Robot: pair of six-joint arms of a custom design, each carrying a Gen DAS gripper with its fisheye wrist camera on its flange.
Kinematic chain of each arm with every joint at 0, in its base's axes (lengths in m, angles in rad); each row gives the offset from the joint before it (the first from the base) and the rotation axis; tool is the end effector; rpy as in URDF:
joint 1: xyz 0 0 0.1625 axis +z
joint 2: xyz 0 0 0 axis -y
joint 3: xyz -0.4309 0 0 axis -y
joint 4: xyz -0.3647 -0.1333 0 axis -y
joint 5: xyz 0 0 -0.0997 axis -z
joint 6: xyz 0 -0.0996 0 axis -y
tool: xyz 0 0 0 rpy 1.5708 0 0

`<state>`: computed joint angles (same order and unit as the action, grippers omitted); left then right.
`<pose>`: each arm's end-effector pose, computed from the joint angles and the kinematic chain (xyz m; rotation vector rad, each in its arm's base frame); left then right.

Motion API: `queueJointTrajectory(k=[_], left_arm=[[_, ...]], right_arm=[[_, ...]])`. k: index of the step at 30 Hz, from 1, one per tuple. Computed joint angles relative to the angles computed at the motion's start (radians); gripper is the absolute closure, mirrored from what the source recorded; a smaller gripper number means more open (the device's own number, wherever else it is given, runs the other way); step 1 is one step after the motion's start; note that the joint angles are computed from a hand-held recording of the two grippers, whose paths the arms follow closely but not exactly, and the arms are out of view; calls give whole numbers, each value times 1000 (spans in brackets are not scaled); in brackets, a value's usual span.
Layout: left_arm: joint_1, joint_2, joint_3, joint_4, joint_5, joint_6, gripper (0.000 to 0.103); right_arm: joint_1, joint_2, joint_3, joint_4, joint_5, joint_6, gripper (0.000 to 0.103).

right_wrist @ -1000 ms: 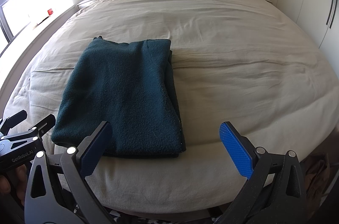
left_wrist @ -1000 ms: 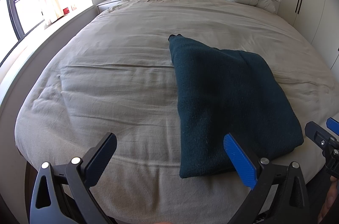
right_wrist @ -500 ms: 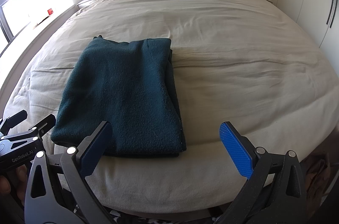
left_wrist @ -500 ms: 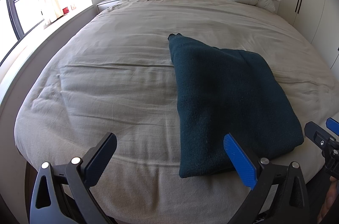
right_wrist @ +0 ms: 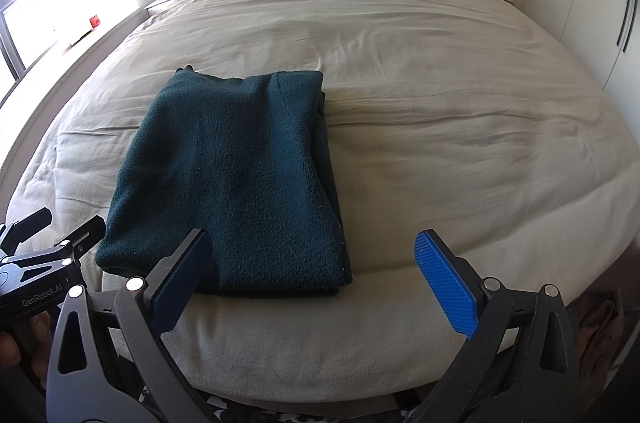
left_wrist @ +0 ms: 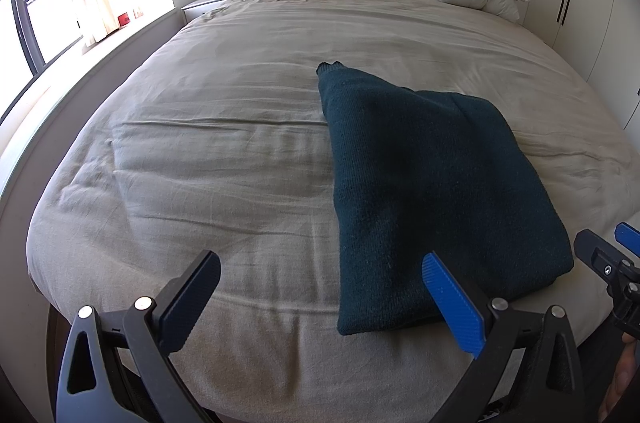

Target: Fold small clothes

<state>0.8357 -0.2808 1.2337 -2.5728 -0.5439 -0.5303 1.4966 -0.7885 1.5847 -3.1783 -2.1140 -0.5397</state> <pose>-0.3257 -0.6861 -0.0619 0.1964 2.2116 -0.7843 0.0305 -0.6935 0.2211 0.2620 -2.2944 0.7458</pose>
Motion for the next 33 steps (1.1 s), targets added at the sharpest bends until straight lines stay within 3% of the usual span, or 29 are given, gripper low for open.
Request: queueJointTrajectory(k=[33], left_arm=[[5, -4, 8, -15, -6, 22, 0]], right_arm=[[-6, -5, 18, -3, 2, 1, 0]])
